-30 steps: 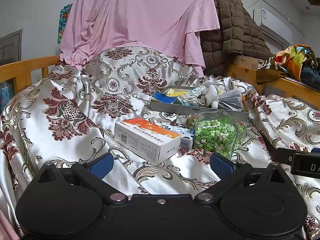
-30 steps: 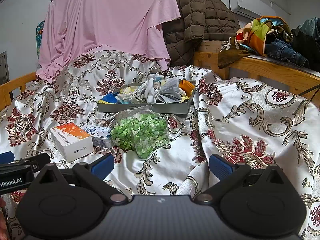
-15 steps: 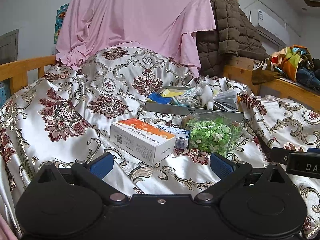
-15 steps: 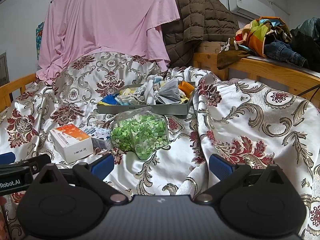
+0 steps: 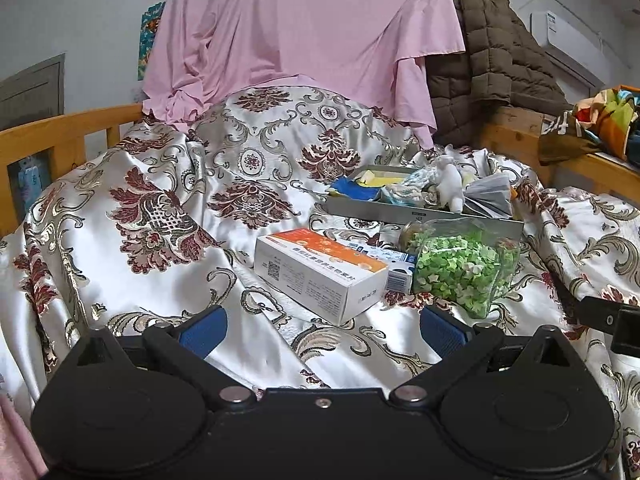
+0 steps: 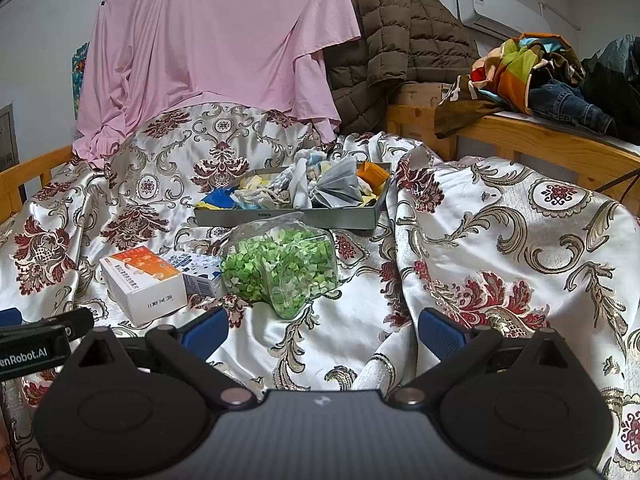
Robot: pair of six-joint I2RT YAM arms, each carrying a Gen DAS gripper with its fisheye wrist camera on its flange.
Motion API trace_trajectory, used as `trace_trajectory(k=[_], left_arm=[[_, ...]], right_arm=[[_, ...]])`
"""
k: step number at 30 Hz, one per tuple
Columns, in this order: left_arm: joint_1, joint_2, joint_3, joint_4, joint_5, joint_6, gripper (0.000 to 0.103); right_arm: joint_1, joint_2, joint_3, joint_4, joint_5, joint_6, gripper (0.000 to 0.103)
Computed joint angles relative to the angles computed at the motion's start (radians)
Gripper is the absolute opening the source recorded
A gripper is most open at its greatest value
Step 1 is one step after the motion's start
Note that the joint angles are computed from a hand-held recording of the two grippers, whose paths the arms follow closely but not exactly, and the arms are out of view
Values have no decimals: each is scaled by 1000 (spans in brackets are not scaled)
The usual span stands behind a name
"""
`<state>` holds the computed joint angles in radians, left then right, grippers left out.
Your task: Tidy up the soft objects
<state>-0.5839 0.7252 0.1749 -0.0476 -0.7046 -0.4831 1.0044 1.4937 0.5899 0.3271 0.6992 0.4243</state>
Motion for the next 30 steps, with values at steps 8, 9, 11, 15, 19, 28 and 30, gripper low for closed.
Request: trace_trajectory(k=[8, 9, 11, 15, 19, 28, 30], left_arm=[[-4, 18, 6, 10, 4, 8, 102], [-4, 17, 6, 8, 6, 9, 102], [-1, 24, 7, 14, 17, 13, 102], [-2, 32, 6, 21, 19, 17, 102], [1, 43, 9, 26, 21, 16, 102], [34, 54, 20, 9, 60, 10, 102], [34, 55, 22, 6, 59, 9, 102]], right_arm=[[1, 2, 5, -5, 1, 2, 103], [1, 2, 5, -5, 1, 2, 103], [1, 2, 5, -5, 1, 2, 103], [1, 2, 5, -6, 2, 2, 103], [1, 1, 4, -6, 1, 2, 103], [1, 3, 8, -8, 1, 2, 103], [1, 3, 9, -10, 2, 2, 103]])
